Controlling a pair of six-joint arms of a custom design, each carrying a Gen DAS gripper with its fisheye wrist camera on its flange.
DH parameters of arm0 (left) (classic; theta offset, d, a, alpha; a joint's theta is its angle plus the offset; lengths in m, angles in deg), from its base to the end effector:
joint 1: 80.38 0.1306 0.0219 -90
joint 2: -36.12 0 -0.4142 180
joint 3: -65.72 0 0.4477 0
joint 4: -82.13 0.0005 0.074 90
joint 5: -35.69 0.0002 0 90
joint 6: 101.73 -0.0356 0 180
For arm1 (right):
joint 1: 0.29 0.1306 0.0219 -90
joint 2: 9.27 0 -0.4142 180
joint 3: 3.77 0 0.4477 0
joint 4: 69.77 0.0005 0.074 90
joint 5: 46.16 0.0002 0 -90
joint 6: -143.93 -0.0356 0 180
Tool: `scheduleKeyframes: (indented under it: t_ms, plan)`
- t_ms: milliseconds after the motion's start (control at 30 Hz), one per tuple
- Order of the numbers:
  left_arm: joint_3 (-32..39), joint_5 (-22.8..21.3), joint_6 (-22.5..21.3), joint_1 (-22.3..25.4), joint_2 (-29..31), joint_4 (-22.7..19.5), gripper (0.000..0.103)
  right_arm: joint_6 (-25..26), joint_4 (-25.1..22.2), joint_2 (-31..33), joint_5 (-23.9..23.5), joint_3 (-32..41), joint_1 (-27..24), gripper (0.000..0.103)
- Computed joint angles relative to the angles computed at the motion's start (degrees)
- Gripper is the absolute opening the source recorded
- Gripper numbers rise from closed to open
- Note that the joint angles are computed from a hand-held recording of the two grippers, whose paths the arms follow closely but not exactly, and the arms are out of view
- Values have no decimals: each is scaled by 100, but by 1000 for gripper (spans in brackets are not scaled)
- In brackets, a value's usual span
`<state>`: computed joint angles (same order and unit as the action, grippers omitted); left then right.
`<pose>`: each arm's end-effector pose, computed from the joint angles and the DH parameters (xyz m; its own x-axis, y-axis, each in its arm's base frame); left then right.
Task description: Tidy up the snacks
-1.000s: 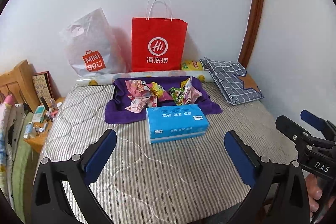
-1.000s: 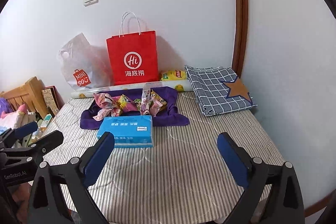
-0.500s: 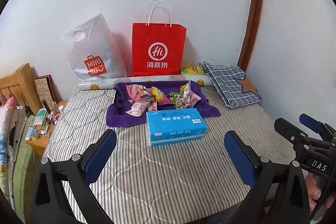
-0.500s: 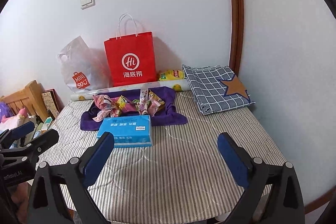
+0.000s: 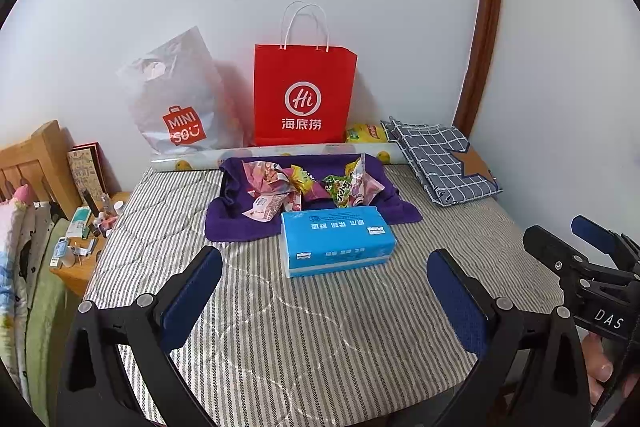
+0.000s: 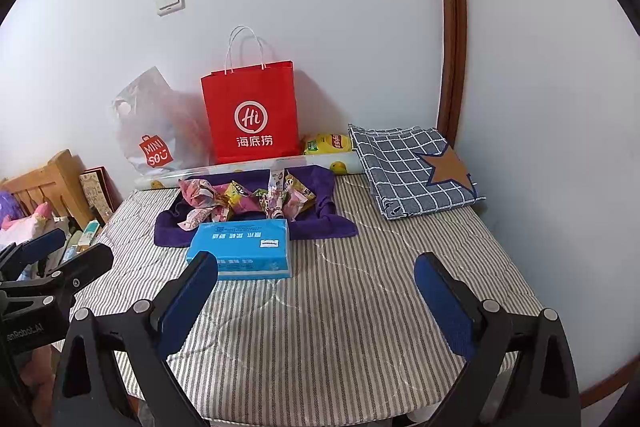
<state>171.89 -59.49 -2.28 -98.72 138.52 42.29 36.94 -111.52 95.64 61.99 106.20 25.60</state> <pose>0.6140 -0.2007 0.5000 -0.5914 0.0238 -0.8061 0.1490 0.9856 -0.0803 0.5995 0.2781 0.5058 -0.5696 0.0322 -0.8213 -0.0248 0.9981 0.0563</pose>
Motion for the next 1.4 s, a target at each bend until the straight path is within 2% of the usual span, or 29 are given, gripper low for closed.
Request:
scheduleKeyframes:
  t_ms: [133, 1400]
  plan:
    - [0, -6, 2, 2, -6, -4, 101, 3, 10, -18, -103, -7, 10, 100]
    - [31, -19, -58, 17, -20, -72, 101, 56, 30, -59, -43, -37, 38, 100]
